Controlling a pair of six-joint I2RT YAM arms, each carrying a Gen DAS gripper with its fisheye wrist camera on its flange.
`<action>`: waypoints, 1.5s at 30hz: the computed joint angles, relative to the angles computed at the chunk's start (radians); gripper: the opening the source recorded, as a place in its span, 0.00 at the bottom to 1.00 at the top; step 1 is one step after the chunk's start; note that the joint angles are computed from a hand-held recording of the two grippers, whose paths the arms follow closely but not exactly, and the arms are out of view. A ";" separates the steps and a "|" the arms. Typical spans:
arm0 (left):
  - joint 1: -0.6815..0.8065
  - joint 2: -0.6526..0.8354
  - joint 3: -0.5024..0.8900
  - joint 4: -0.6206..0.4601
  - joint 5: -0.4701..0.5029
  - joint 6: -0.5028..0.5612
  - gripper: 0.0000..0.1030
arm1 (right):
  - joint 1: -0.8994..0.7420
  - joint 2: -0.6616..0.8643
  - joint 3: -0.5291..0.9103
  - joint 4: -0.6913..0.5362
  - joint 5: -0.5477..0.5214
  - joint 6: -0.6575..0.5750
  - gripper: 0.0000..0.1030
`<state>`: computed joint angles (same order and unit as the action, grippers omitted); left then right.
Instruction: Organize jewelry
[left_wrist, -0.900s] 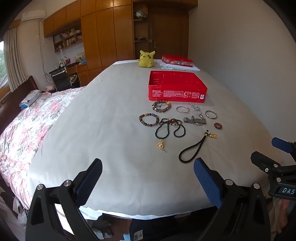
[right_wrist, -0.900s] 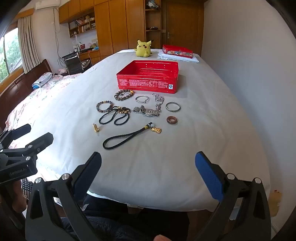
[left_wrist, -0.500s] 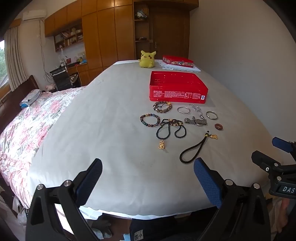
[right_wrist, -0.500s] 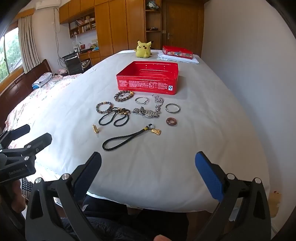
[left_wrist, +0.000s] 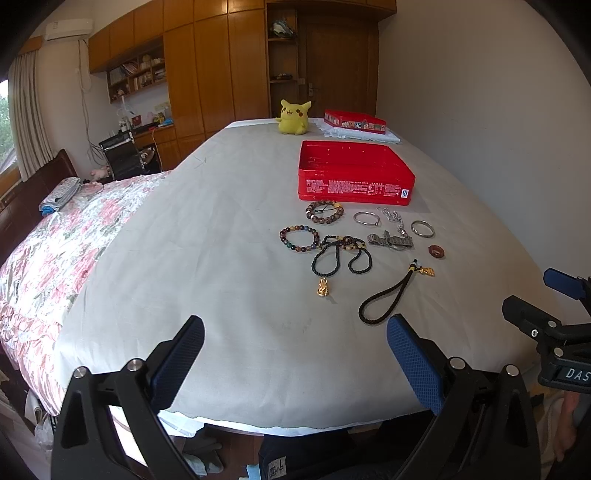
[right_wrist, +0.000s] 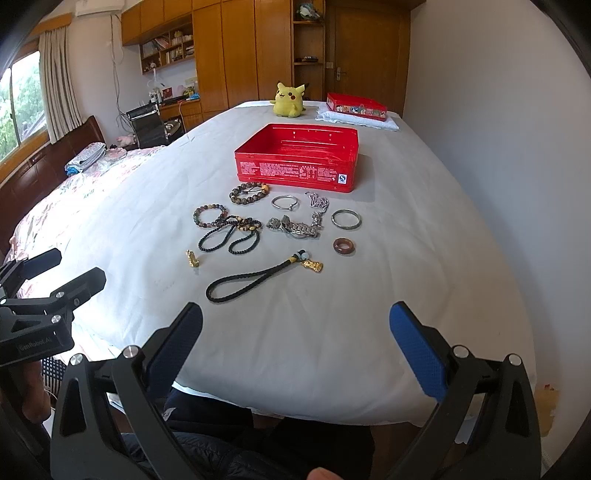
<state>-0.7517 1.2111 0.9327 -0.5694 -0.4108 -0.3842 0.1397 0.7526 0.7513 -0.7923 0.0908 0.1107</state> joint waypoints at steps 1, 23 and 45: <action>0.000 0.001 0.001 -0.001 0.000 0.000 0.96 | 0.001 -0.004 0.000 -0.003 -0.001 0.002 0.97; 0.002 -0.015 -0.016 0.003 -0.002 -0.001 0.96 | 0.006 0.002 -0.001 0.004 -0.007 -0.001 0.97; 0.001 -0.011 -0.012 -0.002 0.000 0.000 0.96 | -0.003 0.000 -0.002 0.004 -0.018 -0.005 0.97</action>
<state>-0.7505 1.2004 0.9209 -0.5712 -0.4113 -0.3843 0.1370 0.7523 0.7489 -0.7880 0.0724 0.1060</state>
